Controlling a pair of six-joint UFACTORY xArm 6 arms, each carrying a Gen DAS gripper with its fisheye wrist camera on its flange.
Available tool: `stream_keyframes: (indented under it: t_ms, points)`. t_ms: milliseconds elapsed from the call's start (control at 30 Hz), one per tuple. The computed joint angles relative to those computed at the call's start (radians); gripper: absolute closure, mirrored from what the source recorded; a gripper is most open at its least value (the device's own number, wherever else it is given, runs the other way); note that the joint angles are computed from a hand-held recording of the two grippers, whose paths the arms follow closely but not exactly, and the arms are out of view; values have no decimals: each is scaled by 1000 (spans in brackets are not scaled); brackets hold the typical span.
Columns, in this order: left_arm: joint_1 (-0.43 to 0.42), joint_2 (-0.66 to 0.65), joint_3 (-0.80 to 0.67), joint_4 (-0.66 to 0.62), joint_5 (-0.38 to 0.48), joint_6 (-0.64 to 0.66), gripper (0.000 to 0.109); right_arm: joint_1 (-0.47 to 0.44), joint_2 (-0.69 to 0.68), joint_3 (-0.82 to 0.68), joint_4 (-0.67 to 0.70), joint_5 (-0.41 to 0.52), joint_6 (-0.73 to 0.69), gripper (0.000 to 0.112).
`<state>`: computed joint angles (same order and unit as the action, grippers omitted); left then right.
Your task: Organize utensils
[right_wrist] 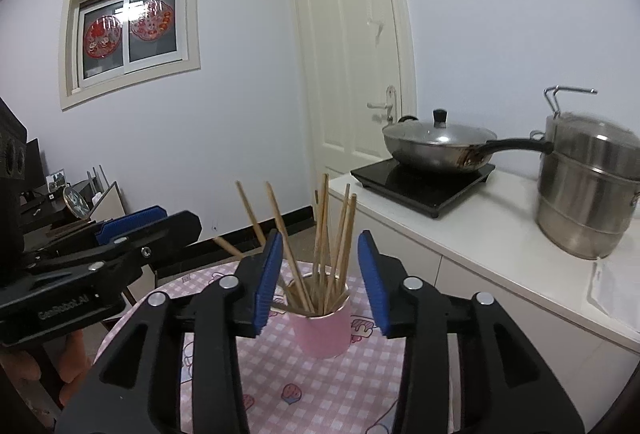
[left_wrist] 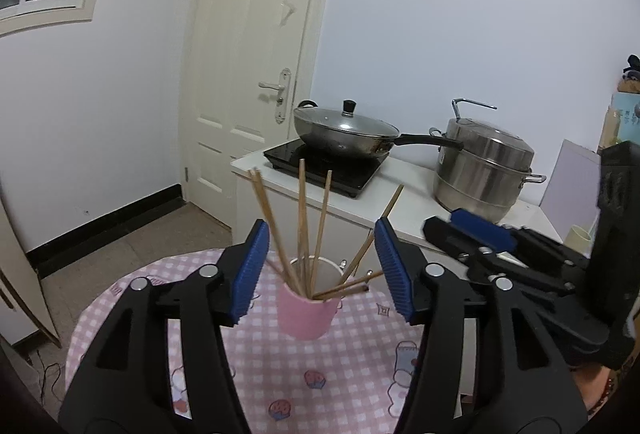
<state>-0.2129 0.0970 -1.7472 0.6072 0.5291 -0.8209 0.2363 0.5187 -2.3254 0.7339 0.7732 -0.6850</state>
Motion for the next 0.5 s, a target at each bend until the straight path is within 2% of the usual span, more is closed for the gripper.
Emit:
stream_keyframes:
  t_ms: [267, 367, 500]
  points:
    - [-37, -163, 155, 227, 63, -176, 37, 28, -231, 322, 95, -125, -150, 64]
    - [-50, -220, 213, 273, 77, -207, 31, 42, -297, 414, 114, -174, -188, 61]
    - [-76, -299, 297, 363, 100, -269, 28, 61, -374, 526, 139, -237, -225, 55]
